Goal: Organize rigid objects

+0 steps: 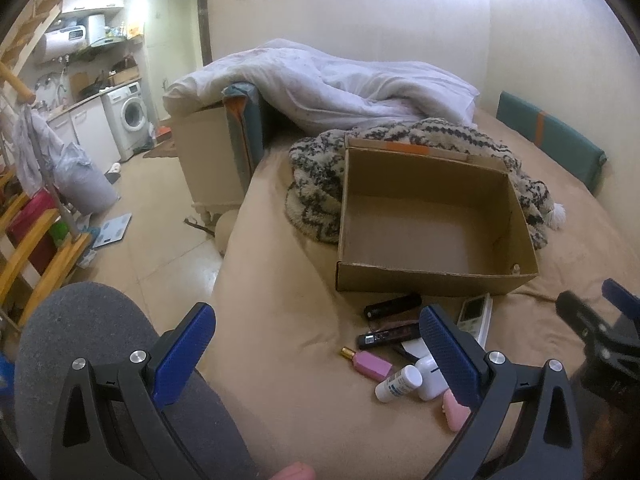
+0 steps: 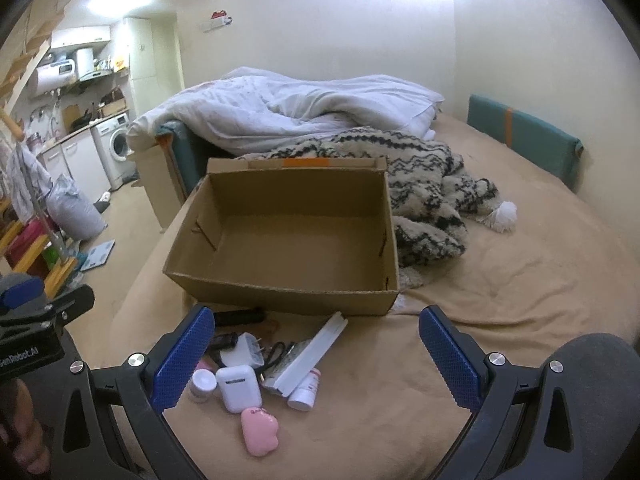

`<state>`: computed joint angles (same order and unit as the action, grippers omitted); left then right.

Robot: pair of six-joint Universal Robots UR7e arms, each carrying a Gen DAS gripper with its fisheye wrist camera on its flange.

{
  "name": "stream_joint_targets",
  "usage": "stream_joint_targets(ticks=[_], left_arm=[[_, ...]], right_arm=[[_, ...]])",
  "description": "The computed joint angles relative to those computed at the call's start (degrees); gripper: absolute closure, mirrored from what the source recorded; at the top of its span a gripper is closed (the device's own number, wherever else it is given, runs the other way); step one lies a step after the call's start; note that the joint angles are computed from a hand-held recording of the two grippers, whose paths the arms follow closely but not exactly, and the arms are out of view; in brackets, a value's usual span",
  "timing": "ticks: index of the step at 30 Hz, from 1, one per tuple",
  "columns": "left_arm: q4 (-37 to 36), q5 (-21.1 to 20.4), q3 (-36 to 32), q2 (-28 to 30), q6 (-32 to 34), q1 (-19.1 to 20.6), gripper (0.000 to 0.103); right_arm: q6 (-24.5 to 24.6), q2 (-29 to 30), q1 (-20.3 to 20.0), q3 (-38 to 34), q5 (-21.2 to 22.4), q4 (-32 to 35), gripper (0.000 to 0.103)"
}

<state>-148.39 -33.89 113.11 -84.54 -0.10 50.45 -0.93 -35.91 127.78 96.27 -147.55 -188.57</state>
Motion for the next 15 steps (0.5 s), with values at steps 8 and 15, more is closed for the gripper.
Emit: stream_joint_targets(ticks=[8, 15], left_arm=[[1.7, 0.0, -0.5, -0.1, -2.5, 0.4, 0.001], [24.4, -3.9, -6.9, 4.5, -7.0, 2.9, 0.013]], right_arm=[[3.9, -1.2, -0.7, 0.8, 1.2, 2.4, 0.000], [12.5, -3.8, -2.2, 1.6, 3.6, 12.5, 0.000]])
